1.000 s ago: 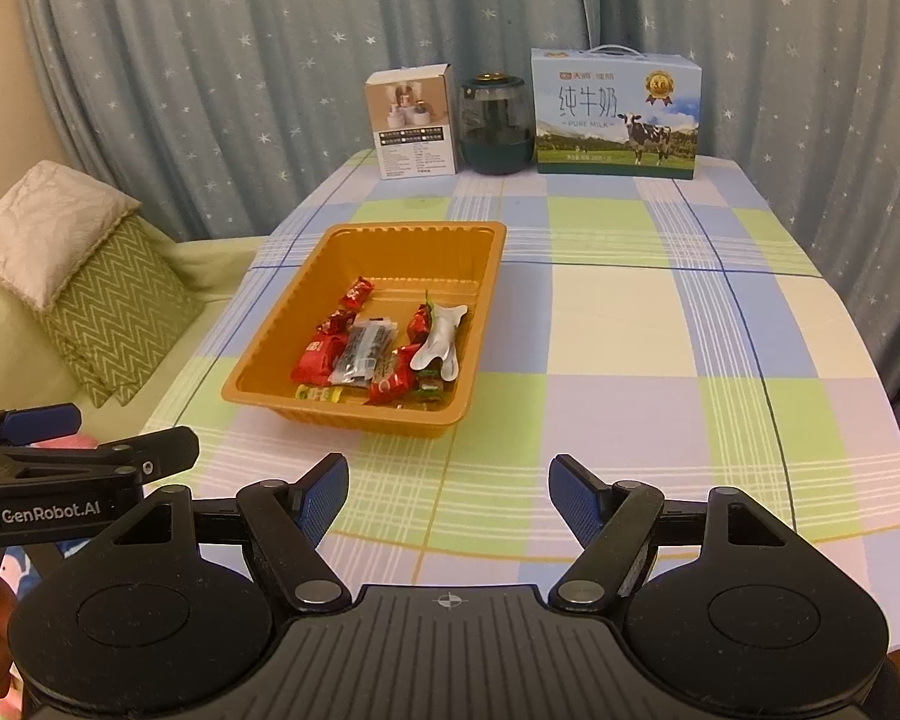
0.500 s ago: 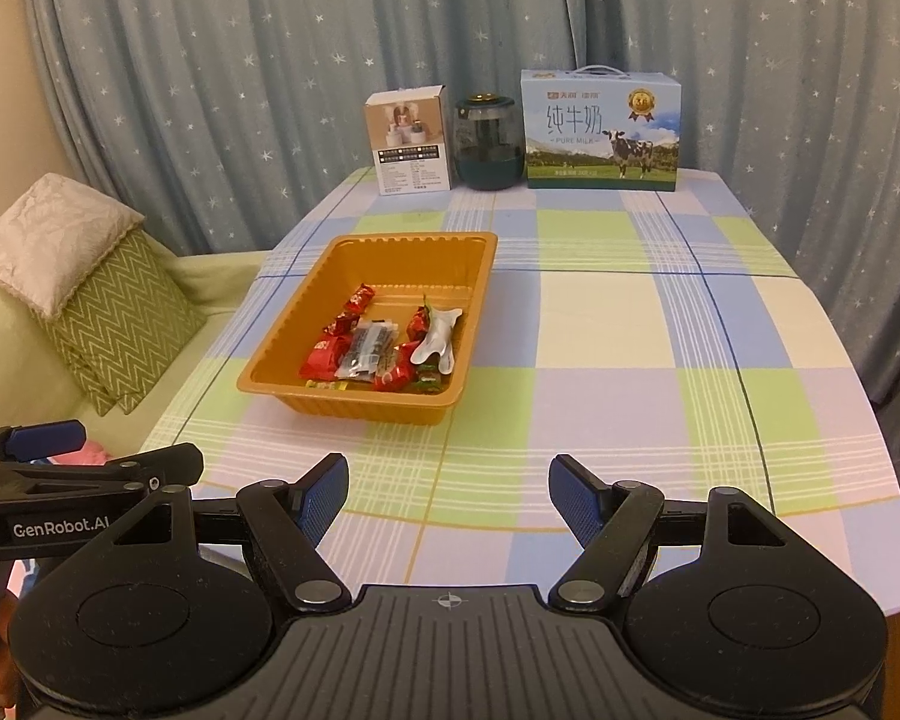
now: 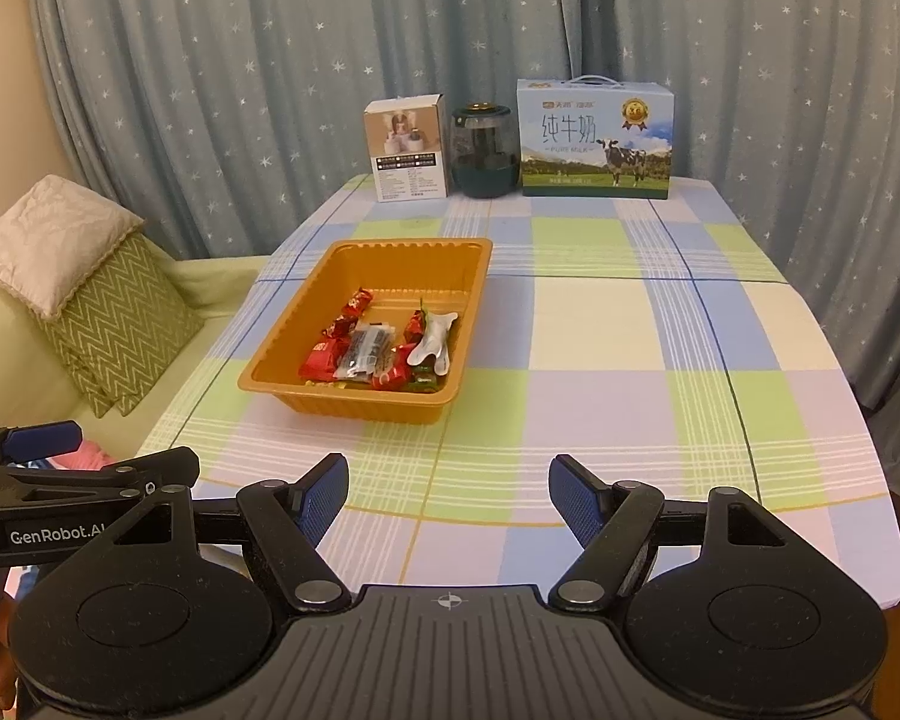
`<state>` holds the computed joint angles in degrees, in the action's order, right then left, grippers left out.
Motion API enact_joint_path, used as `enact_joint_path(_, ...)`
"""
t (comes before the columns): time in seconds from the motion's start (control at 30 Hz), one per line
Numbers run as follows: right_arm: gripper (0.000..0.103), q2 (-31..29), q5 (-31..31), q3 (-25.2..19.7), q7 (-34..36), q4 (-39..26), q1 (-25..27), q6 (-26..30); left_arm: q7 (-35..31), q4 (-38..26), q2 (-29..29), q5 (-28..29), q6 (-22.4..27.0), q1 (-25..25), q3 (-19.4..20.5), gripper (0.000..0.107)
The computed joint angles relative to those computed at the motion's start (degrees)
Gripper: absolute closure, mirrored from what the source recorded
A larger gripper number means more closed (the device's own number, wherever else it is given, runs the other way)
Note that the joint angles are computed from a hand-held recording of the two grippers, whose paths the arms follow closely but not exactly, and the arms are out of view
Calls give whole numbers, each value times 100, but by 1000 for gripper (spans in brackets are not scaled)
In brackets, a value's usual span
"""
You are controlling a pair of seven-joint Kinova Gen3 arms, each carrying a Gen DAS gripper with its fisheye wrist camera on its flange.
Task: Organize snacks
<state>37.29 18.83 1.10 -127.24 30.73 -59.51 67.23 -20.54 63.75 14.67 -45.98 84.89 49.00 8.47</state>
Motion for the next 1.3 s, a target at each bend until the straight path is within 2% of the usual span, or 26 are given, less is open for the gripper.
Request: enact_joint_path(1.3, 29, -125, 43, -45, -31, 297, 66, -126, -183, -229, 144, 15, 40, 81, -88, 4)
